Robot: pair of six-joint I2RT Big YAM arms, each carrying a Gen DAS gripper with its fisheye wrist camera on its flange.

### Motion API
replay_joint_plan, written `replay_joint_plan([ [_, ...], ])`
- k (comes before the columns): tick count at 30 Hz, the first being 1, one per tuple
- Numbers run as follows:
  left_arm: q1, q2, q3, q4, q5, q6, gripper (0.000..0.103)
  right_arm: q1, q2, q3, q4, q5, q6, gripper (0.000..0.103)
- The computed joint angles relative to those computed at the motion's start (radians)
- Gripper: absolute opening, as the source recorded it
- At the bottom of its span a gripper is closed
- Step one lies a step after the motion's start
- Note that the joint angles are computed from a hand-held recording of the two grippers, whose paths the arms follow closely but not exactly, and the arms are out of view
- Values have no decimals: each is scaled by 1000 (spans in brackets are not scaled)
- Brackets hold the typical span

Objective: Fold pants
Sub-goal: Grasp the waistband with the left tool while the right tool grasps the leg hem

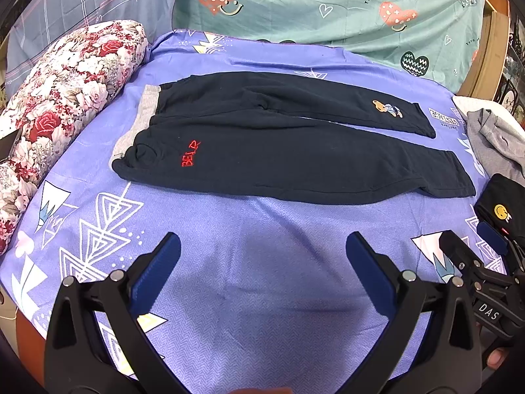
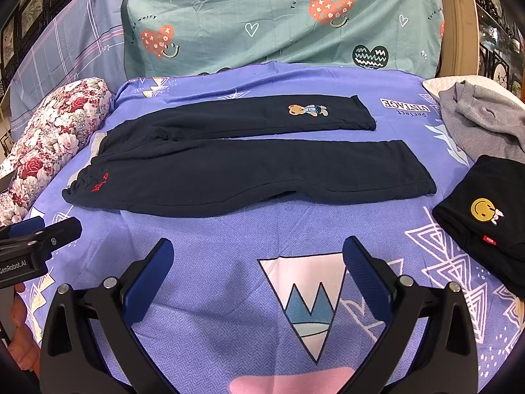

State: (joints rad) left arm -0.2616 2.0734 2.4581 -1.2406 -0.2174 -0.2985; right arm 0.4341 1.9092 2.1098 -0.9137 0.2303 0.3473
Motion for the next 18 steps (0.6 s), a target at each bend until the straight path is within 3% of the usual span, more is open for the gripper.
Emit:
replay_joint_plan([
  [8,4,15,28,-21,21,4,101,-2,4,8,-10,-5,-4,102],
  [13,50,112,192,-179,180,-16,101,-12,8,16,-22,-11,-4,102],
  [16,99,121,187,-194,304,-60,101,-27,18,26,-35,-32,18,102],
  [18,140,126,175,-191,435,-93,101,-38,35,48,-59,-51,44,102],
])
